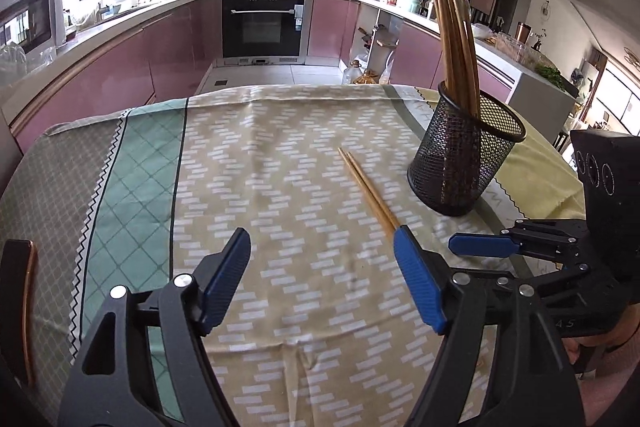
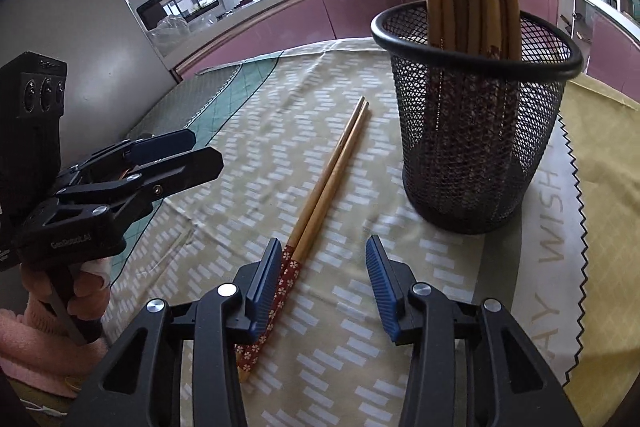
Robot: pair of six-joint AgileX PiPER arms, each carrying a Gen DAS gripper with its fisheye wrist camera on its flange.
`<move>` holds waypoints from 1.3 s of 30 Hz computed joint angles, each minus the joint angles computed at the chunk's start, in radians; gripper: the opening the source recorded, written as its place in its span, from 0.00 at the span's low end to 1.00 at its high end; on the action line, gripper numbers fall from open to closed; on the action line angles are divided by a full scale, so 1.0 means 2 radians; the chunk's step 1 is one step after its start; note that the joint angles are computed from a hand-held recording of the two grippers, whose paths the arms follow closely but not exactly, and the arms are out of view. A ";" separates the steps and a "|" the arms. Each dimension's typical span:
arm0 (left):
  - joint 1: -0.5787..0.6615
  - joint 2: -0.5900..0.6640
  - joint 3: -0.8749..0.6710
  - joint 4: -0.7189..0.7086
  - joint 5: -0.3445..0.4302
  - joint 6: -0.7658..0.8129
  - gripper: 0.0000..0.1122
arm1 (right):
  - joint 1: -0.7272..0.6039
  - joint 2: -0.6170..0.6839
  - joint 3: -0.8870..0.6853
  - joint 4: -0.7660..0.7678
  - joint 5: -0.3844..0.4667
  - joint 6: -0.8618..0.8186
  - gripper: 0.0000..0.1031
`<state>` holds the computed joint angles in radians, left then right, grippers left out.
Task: Organize utensils
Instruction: 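Move the open right gripper down to the chopsticks on the cloth, then close the right gripper on one red-patterned chopstick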
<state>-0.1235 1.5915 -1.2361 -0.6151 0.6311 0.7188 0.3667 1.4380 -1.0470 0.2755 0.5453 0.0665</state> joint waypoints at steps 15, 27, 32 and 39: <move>-0.002 0.005 0.009 -0.007 0.001 0.008 0.65 | 0.047 0.012 -0.019 -0.148 0.012 0.124 0.37; -0.030 0.031 -0.023 0.023 0.012 -0.010 0.65 | 0.033 0.015 -0.022 -0.124 0.020 0.115 0.31; -0.062 0.064 -0.058 0.082 0.025 -0.059 0.59 | 0.014 0.006 -0.012 -0.099 0.019 0.087 0.31; -0.085 0.094 -0.088 0.115 0.037 -0.082 0.50 | -0.001 0.002 -0.007 -0.070 0.018 0.051 0.31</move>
<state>-0.2939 1.7797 -1.4118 -0.3847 0.7042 0.5543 0.3644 1.4425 -1.0604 0.1361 0.5809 0.1682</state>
